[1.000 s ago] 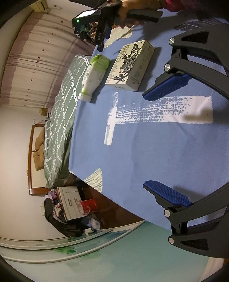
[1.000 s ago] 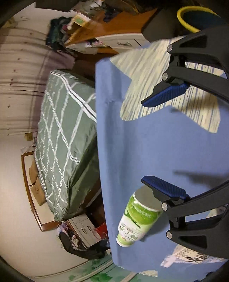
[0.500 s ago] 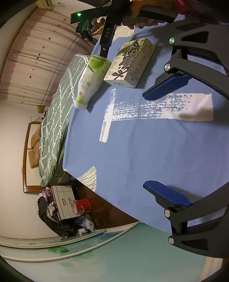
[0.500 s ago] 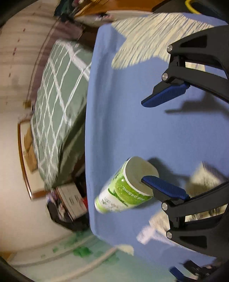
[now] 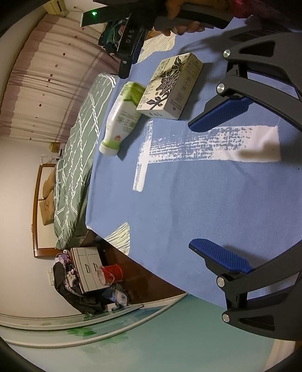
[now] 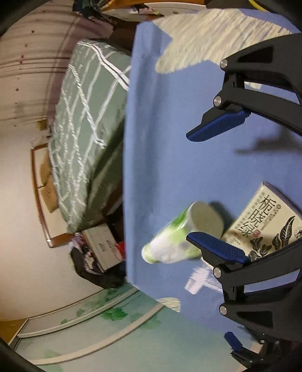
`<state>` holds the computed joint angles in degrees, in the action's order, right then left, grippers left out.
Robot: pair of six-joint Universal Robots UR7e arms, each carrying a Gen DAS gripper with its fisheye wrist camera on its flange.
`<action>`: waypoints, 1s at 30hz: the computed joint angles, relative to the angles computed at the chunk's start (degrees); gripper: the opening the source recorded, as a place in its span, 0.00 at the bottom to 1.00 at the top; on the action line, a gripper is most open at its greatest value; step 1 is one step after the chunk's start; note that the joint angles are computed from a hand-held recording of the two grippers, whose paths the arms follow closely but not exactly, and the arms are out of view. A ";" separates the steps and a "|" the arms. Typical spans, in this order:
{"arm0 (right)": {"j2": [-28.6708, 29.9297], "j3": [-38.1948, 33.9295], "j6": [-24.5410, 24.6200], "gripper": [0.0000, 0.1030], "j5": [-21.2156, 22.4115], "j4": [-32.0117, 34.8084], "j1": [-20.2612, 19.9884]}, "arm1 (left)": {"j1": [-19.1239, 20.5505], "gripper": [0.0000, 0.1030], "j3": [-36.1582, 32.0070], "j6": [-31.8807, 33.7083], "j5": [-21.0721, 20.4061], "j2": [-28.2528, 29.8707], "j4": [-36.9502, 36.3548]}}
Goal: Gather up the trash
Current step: 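Grasp the green-and-white drink bottle with the right tool, then carry the bottle with the right tool into the yellow bin and release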
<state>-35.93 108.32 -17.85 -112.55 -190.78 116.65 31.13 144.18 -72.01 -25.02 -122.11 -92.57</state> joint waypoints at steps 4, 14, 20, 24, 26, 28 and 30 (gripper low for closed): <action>-0.15 -0.88 -1.65 0.75 2.54 3.21 -0.13 | -0.11 0.89 0.06 0.20 0.04 0.06 0.22; 5.35 -9.78 -9.02 0.80 0.21 11.92 0.38 | 1.51 0.89 0.15 3.24 -0.71 0.21 -3.56; 4.46 -8.35 -8.74 0.60 0.23 12.04 0.51 | 1.56 0.89 0.33 3.55 -0.65 0.30 -3.97; 1.70 -3.84 -7.48 0.59 0.47 8.29 0.86 | 1.14 0.89 0.46 3.21 -0.10 0.07 -3.47; -1.15 -0.55 -5.77 0.56 0.44 6.51 0.92 | 0.43 0.89 0.50 2.36 0.28 -0.15 -2.16; -4.52 3.77 -4.14 0.55 -0.23 3.69 1.01 | -0.16 0.89 0.46 1.91 0.53 -0.12 -1.14; -6.97 7.27 -3.24 0.55 -0.56 0.98 1.24 | -0.59 0.89 0.51 1.71 0.71 -0.02 -0.63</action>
<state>-42.90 115.59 -21.09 -113.11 -189.80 117.90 30.54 144.69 -70.30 -24.30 -122.13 -93.21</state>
